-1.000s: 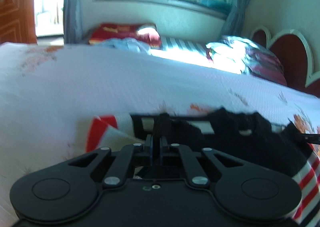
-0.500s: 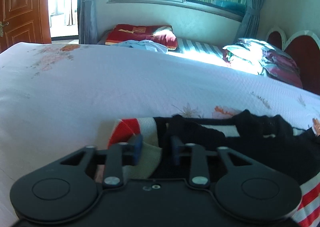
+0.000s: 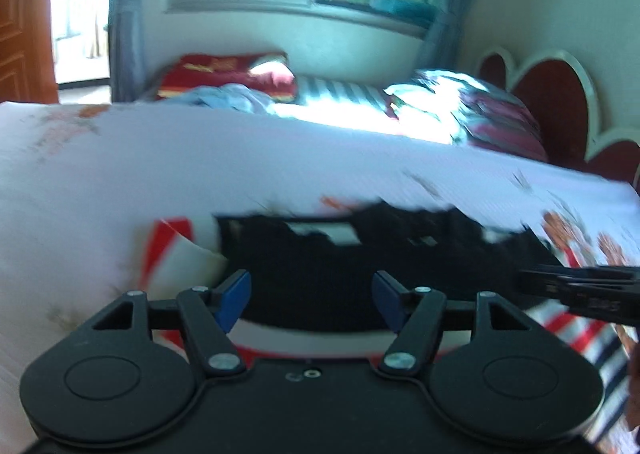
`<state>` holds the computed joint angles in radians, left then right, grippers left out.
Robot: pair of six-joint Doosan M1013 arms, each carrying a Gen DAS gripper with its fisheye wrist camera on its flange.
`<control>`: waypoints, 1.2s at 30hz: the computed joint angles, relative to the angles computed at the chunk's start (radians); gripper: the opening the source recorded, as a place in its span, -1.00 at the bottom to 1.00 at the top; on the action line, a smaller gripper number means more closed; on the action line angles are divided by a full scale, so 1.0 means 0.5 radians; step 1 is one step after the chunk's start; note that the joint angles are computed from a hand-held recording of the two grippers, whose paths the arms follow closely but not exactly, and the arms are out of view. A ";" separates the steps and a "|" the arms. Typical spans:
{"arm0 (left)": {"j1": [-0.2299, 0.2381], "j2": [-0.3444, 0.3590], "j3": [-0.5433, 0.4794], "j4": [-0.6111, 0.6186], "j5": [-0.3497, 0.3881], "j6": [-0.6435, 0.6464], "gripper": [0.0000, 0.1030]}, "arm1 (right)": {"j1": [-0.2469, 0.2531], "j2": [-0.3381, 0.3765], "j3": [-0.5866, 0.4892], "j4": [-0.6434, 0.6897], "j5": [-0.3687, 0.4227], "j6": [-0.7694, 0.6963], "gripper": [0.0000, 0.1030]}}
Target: Fold small clothes
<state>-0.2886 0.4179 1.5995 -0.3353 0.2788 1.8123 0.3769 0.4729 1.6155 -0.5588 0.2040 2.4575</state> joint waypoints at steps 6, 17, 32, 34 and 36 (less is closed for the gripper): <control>-0.024 0.046 -0.001 0.408 0.155 -0.318 0.31 | 0.025 0.027 0.002 0.079 0.086 -0.122 -0.31; -0.017 0.007 0.037 0.690 0.139 -0.578 0.29 | -0.009 -0.053 0.135 -0.551 0.270 0.671 -0.32; -0.049 -0.186 0.292 0.430 0.012 -0.247 0.40 | 0.169 -0.123 0.211 -0.488 0.126 0.552 -0.32; -0.030 -0.188 0.316 0.494 0.026 -0.322 0.43 | 0.180 -0.124 0.238 -0.519 0.171 0.572 -0.32; -0.002 -0.194 0.342 0.429 0.021 -0.272 0.43 | 0.177 -0.141 0.287 -0.669 0.208 0.734 -0.32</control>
<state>-0.2896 0.3211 1.7706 -0.1210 0.2893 1.6764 0.4656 0.4025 1.7589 -0.8935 0.3078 2.8246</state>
